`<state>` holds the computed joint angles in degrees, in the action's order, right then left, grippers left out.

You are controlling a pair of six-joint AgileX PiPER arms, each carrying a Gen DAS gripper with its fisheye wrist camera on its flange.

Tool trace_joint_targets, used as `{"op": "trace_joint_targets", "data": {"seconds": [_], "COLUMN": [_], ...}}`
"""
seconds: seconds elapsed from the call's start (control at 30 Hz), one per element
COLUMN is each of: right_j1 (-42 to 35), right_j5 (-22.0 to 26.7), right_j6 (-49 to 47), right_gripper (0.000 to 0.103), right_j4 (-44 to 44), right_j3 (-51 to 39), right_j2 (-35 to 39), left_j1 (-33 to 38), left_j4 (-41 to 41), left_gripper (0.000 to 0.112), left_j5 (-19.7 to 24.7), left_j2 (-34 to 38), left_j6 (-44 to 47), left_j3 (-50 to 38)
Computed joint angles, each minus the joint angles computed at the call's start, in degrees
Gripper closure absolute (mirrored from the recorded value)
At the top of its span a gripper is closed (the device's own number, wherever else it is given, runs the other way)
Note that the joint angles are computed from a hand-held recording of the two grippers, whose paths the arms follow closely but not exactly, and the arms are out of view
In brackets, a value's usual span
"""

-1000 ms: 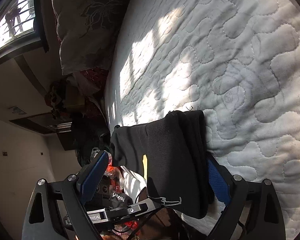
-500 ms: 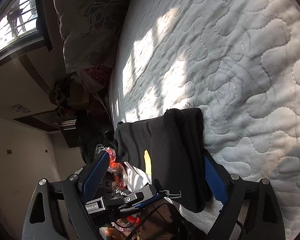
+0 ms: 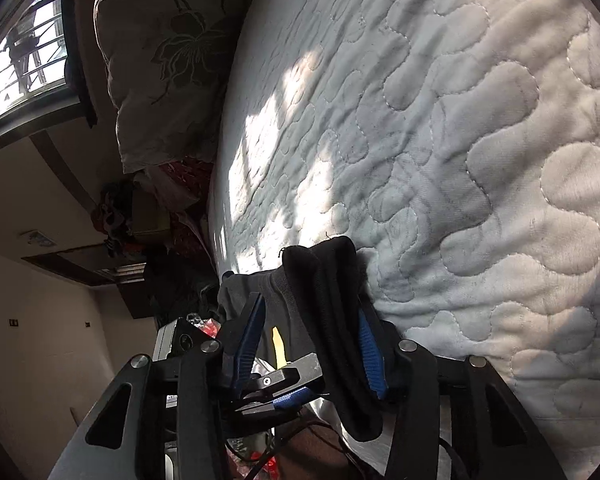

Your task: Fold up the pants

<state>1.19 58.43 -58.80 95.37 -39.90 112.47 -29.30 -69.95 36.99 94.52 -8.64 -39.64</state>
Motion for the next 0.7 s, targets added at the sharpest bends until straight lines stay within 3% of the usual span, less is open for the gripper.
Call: {"op": "trace_joint_targets", "data": {"seconds": [0.03, 0.3, 0.53, 0.7], "right_j1": [-0.4, 1.7, 6.4, 12.3], "right_j5": [-1.3, -5.8, -12.3, -16.5], "right_j6": [0.1, 0.8, 13.3, 24.4], "right_gripper": [0.089, 0.089, 0.089, 0.089], "right_j4": [-0.8, -0.9, -8.6, -14.3], "right_j3": [0.5, 5.3, 2.9, -2.1], "right_j2": [-0.3, -11.0, -18.1, -20.2], "left_j1": [0.6, 5.4, 6.1, 13.4], "left_j4": [-1.3, -8.5, -13.6, -13.0], "left_gripper": [0.097, 0.104, 0.105, 0.105], "left_j5": [0.9, 7.6, 11.6, 15.4], "left_j2": [0.2, -2.9, -2.6, -6.0], "left_j6": [1.7, 10.7, 15.8, 17.9], "left_j3": [0.4, 3.8, 6.3, 8.7]}}
